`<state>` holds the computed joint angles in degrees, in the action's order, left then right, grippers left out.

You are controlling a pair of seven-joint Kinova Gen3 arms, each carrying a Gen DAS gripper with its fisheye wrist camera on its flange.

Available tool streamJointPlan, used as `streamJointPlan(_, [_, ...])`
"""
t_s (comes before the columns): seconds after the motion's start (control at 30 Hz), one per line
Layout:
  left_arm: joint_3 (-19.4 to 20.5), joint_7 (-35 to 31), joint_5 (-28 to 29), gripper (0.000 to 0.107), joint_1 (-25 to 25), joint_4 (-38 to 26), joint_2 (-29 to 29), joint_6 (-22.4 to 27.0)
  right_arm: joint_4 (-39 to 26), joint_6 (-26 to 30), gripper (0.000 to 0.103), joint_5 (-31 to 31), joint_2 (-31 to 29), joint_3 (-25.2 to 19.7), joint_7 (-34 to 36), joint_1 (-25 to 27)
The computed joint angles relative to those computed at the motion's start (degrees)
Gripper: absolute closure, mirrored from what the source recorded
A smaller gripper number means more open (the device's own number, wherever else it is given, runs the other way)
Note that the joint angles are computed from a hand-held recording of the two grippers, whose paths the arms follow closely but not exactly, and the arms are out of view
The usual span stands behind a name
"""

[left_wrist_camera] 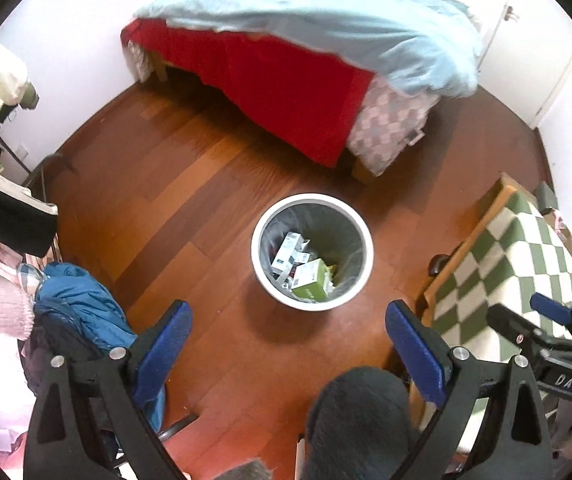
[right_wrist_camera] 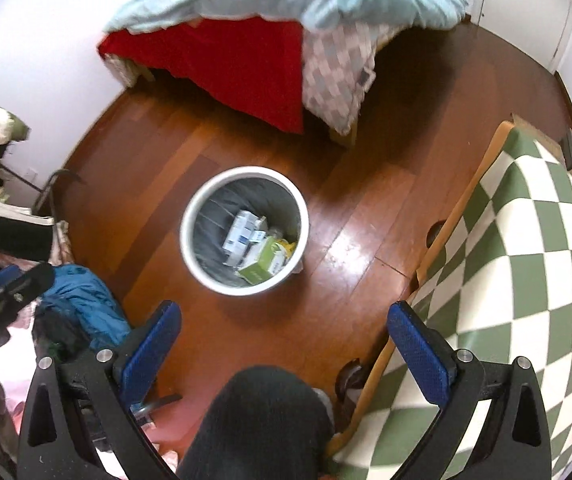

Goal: Collect trash

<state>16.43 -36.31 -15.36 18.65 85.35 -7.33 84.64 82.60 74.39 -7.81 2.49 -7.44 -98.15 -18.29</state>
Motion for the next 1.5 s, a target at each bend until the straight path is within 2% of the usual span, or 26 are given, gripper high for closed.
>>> streamJointPlan(0.17, [4.0, 3.4, -1.7, 0.009, 1.6, -6.2, -1.8, 5.1, -2.9, 5.1, 0.0, -4.9, -6.3, 1.9, 4.1, 2.4])
streamJointPlan(0.3, [6.6, 5.0, -2.9, 0.009, 2.4, -11.4, -2.6, 8.1, -7.4, 10.3, 0.0, -8.7, -8.9, 3.8, 7.8, 4.0])
streamJointPlan(0.43, [9.9, 5.8, -4.8, 0.009, 2.7, -16.5, -2.5, 10.7, -13.4, 16.3, 0.0, -13.1, -9.9, 6.3, 11.6, 5.8])
streamJointPlan(0.57, [11.5, 5.8, -5.2, 0.009, 3.1, -20.1, -2.7, 12.0, -18.7, 21.4, 0.0, -17.9, -10.0, 8.6, 13.1, 7.6])
streamJointPlan(0.83, [15.4, 6.9, -6.5, 0.009, 1.2, -23.5, -4.0, 14.0, -24.9, 29.0, 0.0, -26.5, -9.1, 12.0, 14.3, 10.7])
streamJointPlan(1.27, [20.4, 4.8, -4.2, 0.009, -5.6, -26.2, -6.1, 14.1, -29.2, 33.9, 0.0, -32.7, -8.3, 12.7, 15.1, 12.8])
streamJointPlan(1.5, [22.7, 3.3, -2.1, 0.009, -10.5, -26.7, -7.4, 13.9, -29.6, 34.3, 0.0, -33.8, -8.1, 12.1, 14.9, 13.0])
